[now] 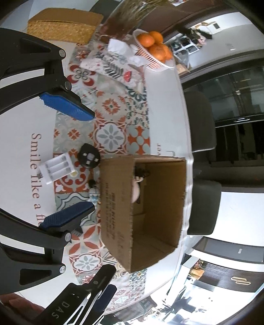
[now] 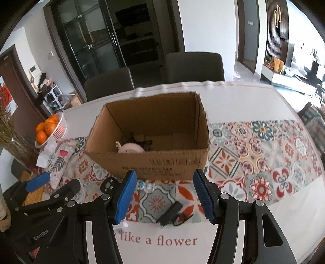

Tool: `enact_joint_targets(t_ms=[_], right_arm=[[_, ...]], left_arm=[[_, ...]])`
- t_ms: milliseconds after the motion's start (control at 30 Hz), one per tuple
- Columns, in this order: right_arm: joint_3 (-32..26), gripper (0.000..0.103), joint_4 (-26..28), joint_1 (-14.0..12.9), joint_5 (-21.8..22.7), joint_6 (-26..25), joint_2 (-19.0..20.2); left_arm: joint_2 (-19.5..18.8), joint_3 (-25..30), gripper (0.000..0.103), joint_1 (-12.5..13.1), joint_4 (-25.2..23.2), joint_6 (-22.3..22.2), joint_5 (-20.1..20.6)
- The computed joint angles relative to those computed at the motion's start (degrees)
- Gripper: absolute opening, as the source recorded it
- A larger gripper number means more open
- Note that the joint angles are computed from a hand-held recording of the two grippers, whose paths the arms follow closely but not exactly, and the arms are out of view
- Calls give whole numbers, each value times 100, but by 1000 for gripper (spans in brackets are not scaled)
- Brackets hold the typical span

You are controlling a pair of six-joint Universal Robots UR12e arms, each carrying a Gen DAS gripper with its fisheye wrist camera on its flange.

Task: Organize rigid objects
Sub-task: 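Raise both tools out of the box and back away, then lower the left tool onto the white battery charger while the right tool lowers onto the black adapter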

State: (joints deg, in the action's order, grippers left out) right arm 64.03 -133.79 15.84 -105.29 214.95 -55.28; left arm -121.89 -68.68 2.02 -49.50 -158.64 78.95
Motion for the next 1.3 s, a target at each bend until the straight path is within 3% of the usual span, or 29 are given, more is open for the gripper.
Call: enact_joint_targets(t_ms=[567,1033,1300], right_arm=[[225,59,250,8,258,335,19],[720,59,-451,120,-61,783,-45],[950,59,-782,205,-379,858,-31]], left_arm=[[-53,-155,81,58,-538,-183,53],[-22,-623,80,132,-133,-556,-243],[-57,-860,79,98,213,-802,-85]])
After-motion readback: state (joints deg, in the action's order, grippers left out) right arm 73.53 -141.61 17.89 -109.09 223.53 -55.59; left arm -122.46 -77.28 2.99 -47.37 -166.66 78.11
